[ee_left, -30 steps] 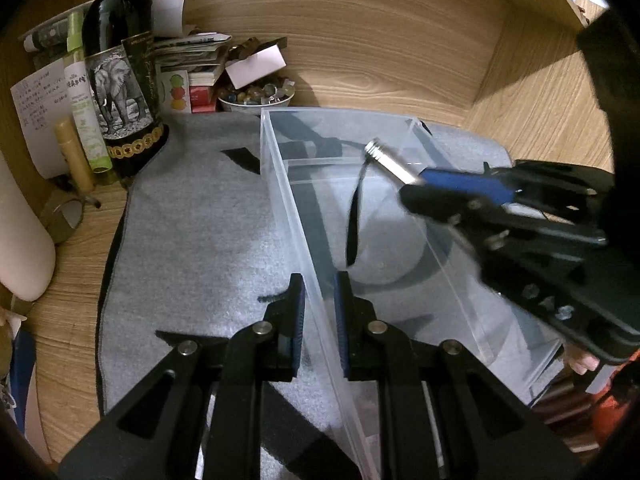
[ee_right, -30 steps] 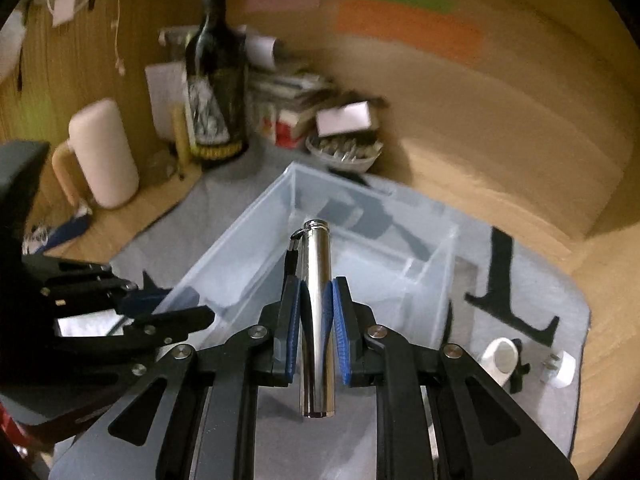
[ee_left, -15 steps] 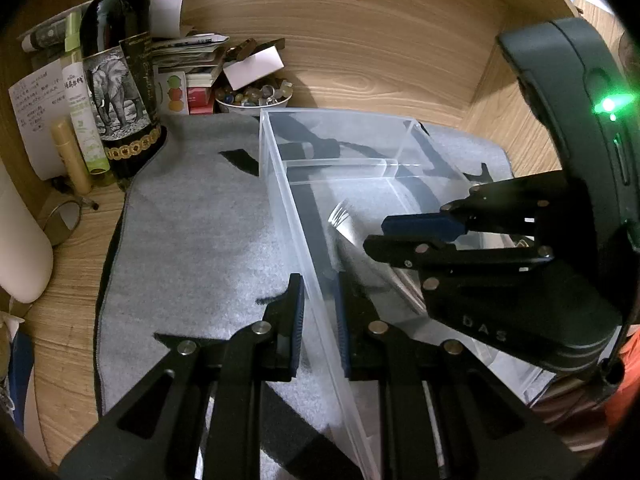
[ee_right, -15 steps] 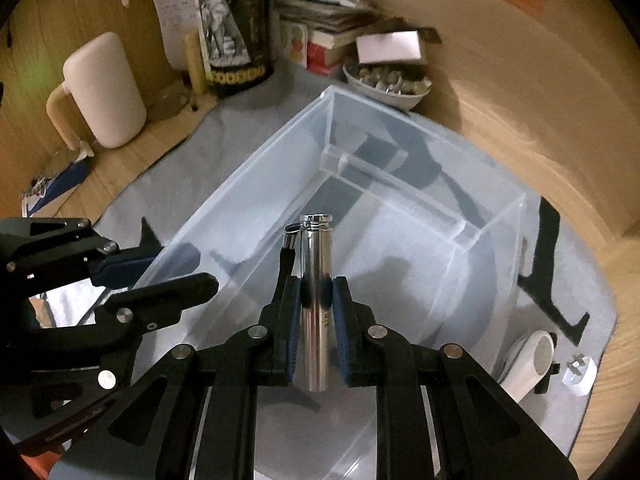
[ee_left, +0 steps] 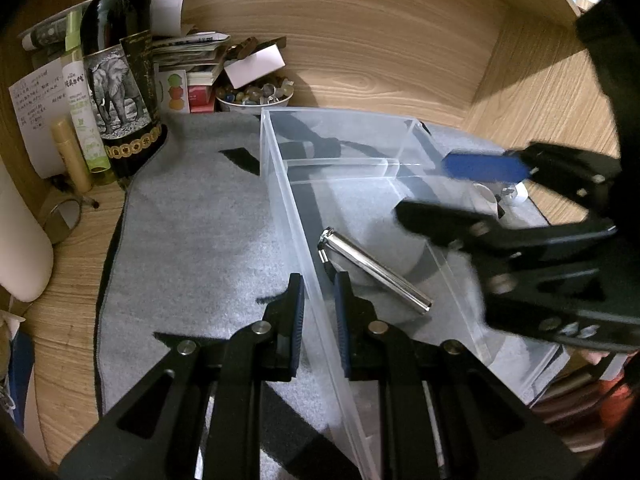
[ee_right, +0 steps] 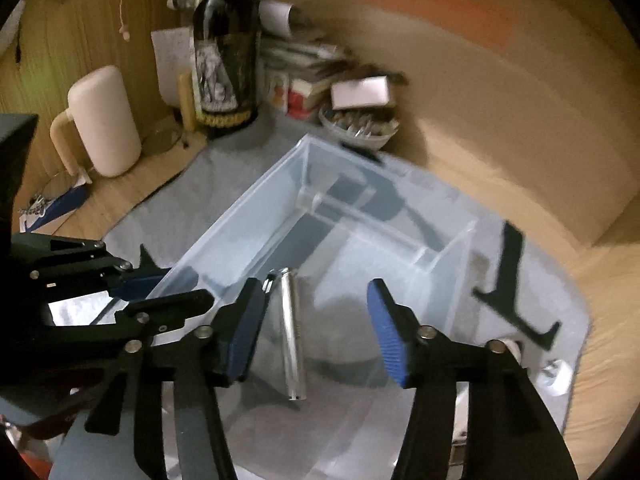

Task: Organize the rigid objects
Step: 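Move the right tool to the white handheld device and grasp it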

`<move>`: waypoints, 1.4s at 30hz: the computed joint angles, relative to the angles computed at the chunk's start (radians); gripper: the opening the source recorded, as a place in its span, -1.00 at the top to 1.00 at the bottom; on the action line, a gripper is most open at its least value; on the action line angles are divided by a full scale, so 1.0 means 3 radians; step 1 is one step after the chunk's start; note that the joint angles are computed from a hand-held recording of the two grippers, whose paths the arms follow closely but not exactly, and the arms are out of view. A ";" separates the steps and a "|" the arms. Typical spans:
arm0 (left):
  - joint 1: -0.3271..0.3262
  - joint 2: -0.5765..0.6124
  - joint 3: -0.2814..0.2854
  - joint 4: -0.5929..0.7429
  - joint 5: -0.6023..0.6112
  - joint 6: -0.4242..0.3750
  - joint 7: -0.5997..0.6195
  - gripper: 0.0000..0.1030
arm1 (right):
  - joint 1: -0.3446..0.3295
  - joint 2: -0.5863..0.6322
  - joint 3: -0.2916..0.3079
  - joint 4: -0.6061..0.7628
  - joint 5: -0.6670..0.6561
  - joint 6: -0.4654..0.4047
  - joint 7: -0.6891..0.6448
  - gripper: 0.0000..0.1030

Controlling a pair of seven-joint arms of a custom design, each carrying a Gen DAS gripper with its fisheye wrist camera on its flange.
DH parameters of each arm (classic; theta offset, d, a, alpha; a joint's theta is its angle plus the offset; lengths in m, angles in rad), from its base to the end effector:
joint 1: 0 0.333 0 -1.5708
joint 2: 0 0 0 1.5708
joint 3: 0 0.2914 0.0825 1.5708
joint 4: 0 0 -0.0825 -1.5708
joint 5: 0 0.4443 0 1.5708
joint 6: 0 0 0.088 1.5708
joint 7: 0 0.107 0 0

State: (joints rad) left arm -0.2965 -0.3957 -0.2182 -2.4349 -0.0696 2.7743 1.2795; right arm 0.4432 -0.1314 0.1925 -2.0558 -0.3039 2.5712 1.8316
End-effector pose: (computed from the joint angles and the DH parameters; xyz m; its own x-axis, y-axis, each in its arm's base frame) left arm 0.4661 -0.2643 0.4815 -0.2410 -0.9555 0.1704 -0.7614 0.0773 -0.6436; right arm 0.4969 0.3774 0.5215 0.5005 -0.8526 0.1501 -0.6259 -0.4762 -0.6177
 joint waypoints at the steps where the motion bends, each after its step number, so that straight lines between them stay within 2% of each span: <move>1: 0.0003 0.0001 -0.0002 0.0001 0.0004 0.0000 -0.0004 0.71 | -0.0016 -0.0047 0.0007 -0.0035 -0.0079 0.0038 0.0064 -0.19; 6: 0.0026 0.0003 -0.0028 0.0005 0.0048 -0.0009 -0.0050 0.71 | -0.0144 -0.0331 0.0047 -0.0258 -0.0378 0.0231 0.0364 -0.33; 15: 0.0040 0.0014 -0.0044 0.0023 0.0112 -0.0033 -0.0114 0.71 | -0.0453 -0.0786 0.0111 -0.0646 -0.0571 0.0411 0.0801 -0.40; 22: 0.0048 0.0015 -0.0053 0.0023 0.0146 -0.0042 -0.0133 0.71 | -0.0616 -0.0980 0.0089 -0.0935 -0.0461 0.0307 0.0941 -0.40; 29: 0.0062 0.0031 -0.0071 0.0035 0.0194 -0.0064 -0.0189 0.71 | -0.0647 -0.0840 -0.0022 -0.1031 -0.0214 0.0163 0.0922 -0.40; 37: 0.0076 0.0069 -0.0092 0.0074 0.0260 -0.0107 -0.0254 0.71 | -0.0505 -0.0529 -0.0190 -0.0911 0.0243 0.0145 0.0612 -0.38; 38: 0.0075 0.0071 -0.0091 0.0075 0.0262 -0.0109 -0.0256 0.71 | -0.0505 -0.0485 -0.0190 -0.0874 0.0264 0.0124 0.0600 -0.34; 40: 0.0076 0.0076 -0.0094 0.0083 0.0270 -0.0116 -0.0270 0.71 | -0.0486 -0.0411 -0.0205 -0.0807 0.0329 0.0073 0.0536 -0.15; 42: 0.0078 0.0081 -0.0096 0.0086 0.0282 -0.0121 -0.0278 0.71 | -0.0457 -0.0339 -0.0235 -0.0749 0.0441 0.0042 0.0448 -0.09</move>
State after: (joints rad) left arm -0.2732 -0.3714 -0.2471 -2.4091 0.0148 2.7381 1.1961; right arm 0.3062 -0.2330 0.1220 -2.2807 -0.1716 2.5839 1.9660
